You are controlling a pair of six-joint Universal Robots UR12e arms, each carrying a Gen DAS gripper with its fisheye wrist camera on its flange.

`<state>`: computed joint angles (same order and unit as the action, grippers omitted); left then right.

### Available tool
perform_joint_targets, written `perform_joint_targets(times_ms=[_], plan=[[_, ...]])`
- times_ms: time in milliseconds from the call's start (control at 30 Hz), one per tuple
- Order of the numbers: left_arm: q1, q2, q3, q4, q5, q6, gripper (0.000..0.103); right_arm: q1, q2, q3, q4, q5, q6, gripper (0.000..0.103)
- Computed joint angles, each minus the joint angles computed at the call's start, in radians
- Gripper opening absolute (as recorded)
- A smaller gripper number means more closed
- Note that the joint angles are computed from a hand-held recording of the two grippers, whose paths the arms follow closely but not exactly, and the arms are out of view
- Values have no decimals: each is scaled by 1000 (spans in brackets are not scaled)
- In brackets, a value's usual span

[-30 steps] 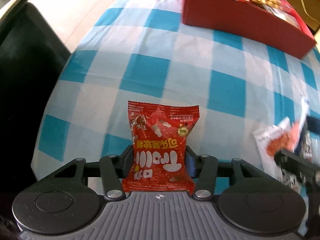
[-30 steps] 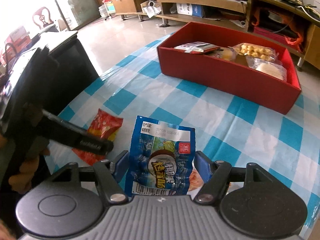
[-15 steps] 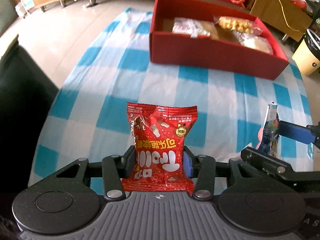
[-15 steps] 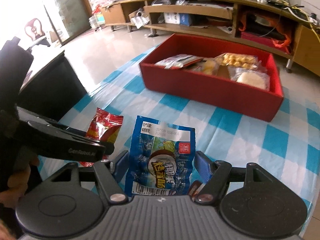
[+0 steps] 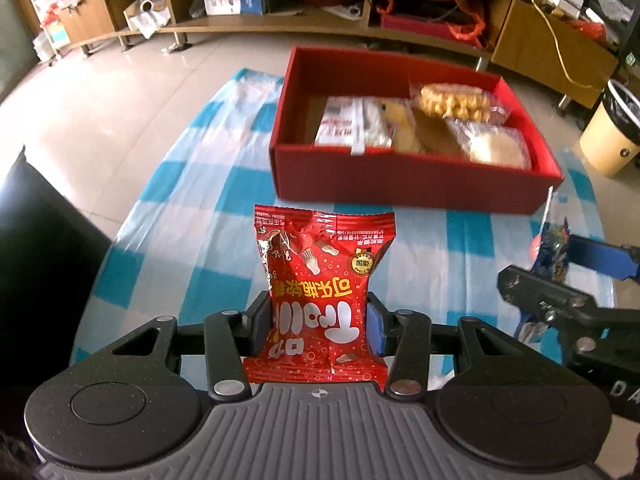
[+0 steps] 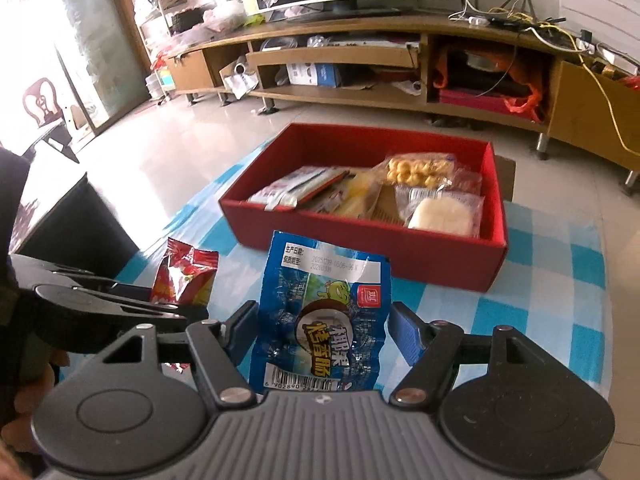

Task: Organize snacks
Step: 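Carry the Trolli bag with the left tool while the right tool carries the coconut pack over the box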

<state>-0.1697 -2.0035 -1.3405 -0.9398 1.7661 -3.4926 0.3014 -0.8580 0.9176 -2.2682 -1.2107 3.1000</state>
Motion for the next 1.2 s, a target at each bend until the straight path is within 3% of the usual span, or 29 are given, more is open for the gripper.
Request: perform_joint_targets(times_ms=[600, 1200], plan=[[0, -74, 113, 21, 11, 5, 55, -8, 86, -150, 12, -15, 32, 67], [6, -163, 247, 8, 21, 6, 55, -15, 228, -393, 97, -41, 62, 67]])
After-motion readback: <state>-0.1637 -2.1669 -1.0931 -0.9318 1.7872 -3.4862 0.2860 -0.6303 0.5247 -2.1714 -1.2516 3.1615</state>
